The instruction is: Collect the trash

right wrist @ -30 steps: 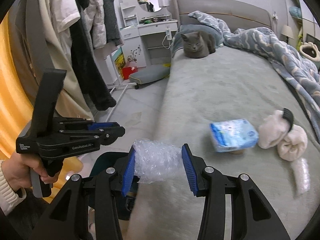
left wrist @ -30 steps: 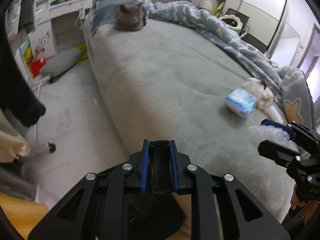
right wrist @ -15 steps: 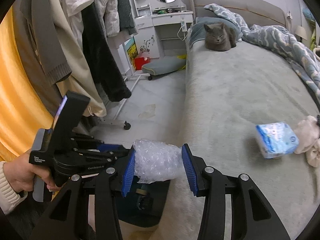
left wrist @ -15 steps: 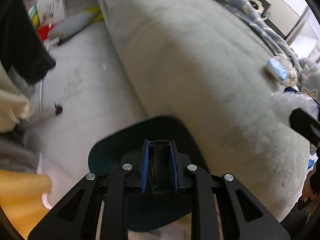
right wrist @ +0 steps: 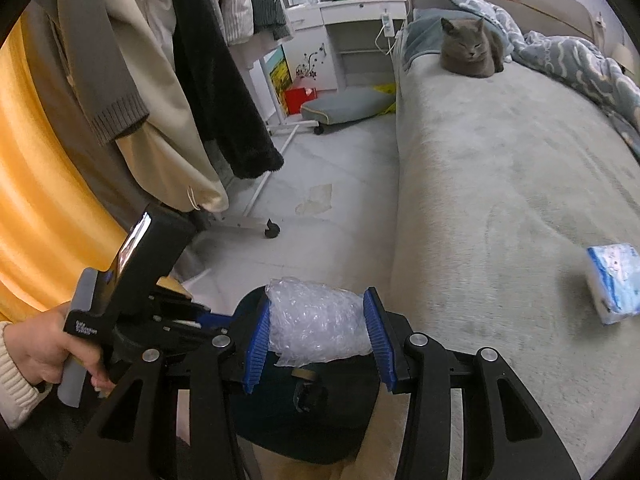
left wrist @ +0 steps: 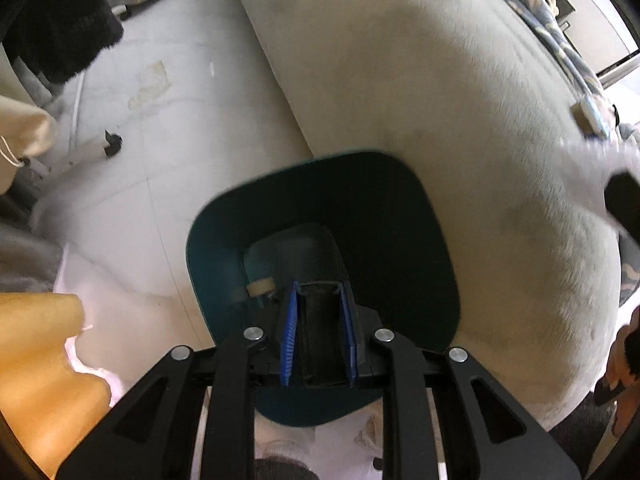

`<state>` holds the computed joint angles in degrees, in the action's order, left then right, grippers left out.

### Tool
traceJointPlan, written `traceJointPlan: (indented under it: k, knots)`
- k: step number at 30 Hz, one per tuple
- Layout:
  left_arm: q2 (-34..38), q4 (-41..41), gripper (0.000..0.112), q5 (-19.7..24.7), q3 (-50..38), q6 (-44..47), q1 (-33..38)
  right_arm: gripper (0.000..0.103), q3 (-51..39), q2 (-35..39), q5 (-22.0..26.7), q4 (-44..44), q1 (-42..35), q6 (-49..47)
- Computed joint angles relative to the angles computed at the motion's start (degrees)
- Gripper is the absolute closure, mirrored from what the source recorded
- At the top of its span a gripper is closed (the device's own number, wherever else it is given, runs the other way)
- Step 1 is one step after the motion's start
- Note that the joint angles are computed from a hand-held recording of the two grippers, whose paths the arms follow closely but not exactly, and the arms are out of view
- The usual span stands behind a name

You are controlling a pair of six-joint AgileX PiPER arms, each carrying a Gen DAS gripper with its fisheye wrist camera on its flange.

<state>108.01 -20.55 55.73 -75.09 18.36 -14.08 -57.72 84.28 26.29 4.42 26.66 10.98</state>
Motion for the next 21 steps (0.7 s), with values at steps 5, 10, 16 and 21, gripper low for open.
traceJointPlan:
  k: [5,10,16,21]
  knots:
    - [0.32,0.11,0.076,0.37,1.24,2.09,1.32,0.057,-1.36,2.9,-0.13,3.07,-0.12,-1.57]
    - [-1.05,-1.21,0.058,-0.15,1.92,4.54,3.25,0.057,-2.8,5.57,0.1,3.85,0.5,-1.73]
    - [-2.84,-0.24,0.045,-2.66,2.55,6.08,4.29,0.057,-4.92,9.66,1.29,3.14,1.28,-0.89]
    - [-4.92,-2.27,0.043,-5.35,3.68,8.0,5.97,0.057,-6.73,12.96,2.84,2.7,1.82,0.08]
